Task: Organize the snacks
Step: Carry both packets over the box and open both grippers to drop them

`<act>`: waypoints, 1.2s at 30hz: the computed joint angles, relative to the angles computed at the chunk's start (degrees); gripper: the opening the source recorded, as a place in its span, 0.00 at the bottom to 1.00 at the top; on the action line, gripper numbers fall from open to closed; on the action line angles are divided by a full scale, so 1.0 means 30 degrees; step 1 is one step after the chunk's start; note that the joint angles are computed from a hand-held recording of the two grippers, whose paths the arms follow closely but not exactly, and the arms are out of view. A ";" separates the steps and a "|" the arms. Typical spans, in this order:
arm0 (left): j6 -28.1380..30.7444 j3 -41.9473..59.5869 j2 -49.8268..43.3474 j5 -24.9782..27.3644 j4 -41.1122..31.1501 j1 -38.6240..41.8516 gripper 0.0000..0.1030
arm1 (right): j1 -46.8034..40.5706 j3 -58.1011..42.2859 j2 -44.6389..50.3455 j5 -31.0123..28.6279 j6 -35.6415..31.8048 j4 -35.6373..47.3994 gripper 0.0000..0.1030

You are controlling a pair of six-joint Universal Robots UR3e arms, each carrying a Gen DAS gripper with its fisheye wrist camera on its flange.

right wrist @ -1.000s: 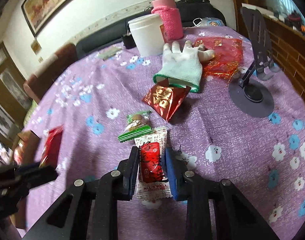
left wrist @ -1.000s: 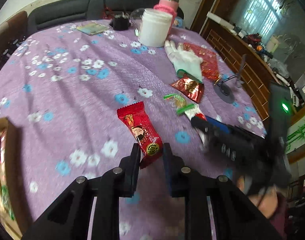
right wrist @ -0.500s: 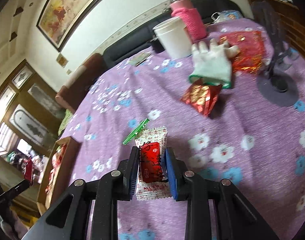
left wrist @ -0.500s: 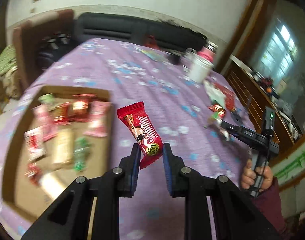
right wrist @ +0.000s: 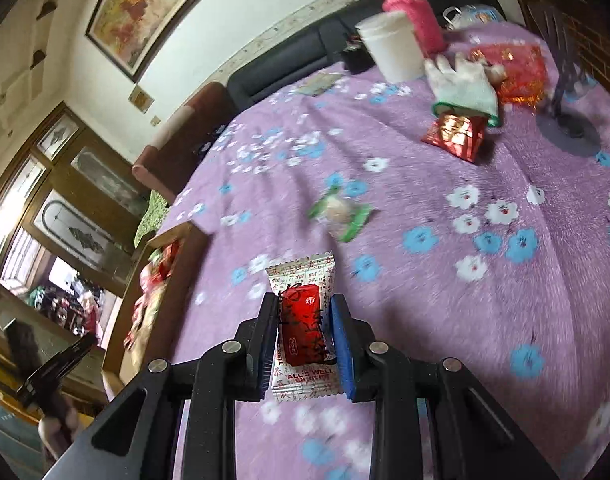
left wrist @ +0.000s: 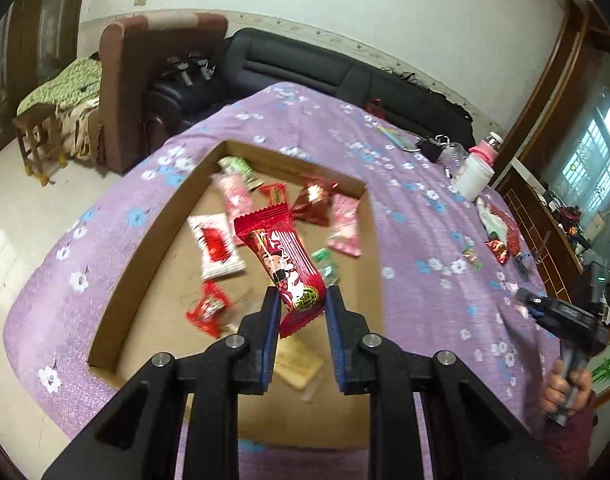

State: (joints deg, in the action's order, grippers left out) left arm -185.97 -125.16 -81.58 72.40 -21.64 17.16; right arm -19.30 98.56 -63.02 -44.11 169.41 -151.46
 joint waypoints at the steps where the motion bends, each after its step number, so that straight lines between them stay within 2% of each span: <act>1: 0.0124 -0.0436 0.0012 -0.0248 0.0165 0.0394 0.21 | 0.0254 0.0354 -0.0591 -0.0139 -0.0019 0.0084 0.28; 5: 0.0343 -0.1347 -0.0118 -0.0954 0.0278 0.1369 0.21 | 0.1771 0.0275 -0.1402 -0.0643 0.0234 0.0257 0.28; 11: 0.0732 -0.1442 -0.0658 -0.0056 -0.0441 0.1992 0.21 | 0.5710 -0.2514 -0.0155 -0.1341 0.1054 0.0799 0.28; 16: 0.1162 -0.1751 -0.0948 -0.0002 -0.0375 0.2675 0.21 | 0.9071 -0.6366 0.2227 -0.2409 0.1478 0.1814 0.28; 21: 0.1221 -0.1965 -0.0803 -0.0132 -0.0148 0.2947 0.22 | 1.1986 -1.1677 0.5613 -0.4054 0.1818 0.3607 0.29; 24: 0.1250 -0.2368 -0.0150 -0.0307 -0.0035 0.3212 0.37 | 1.3401 -1.4657 0.7608 -0.5681 0.1852 0.4446 0.29; 26: 0.1180 -0.2669 0.0657 -0.0115 0.0008 0.3306 0.55 | 1.4355 -1.5960 0.8539 -0.7401 0.1801 0.4516 0.29; 29: 0.1053 -0.3194 0.1830 0.0623 0.0756 0.3214 0.68 | 1.5402 -1.7457 0.9634 -0.9585 0.1357 0.4560 0.30; 32: 0.0948 -0.3491 0.2634 0.0973 0.1046 0.3365 0.71 | 1.6306 -1.7124 0.9779 -1.2142 0.0466 0.3366 0.32; 35: 0.0993 -0.3680 0.3246 0.0927 0.0798 0.3729 0.71 | 1.6374 -1.6165 0.9273 -1.2292 0.0497 0.2596 0.34; 36: 0.0965 -0.3750 0.3363 0.0939 0.0802 0.3817 0.71 | 1.6257 -1.5631 0.8928 -1.2092 0.0596 0.2288 0.40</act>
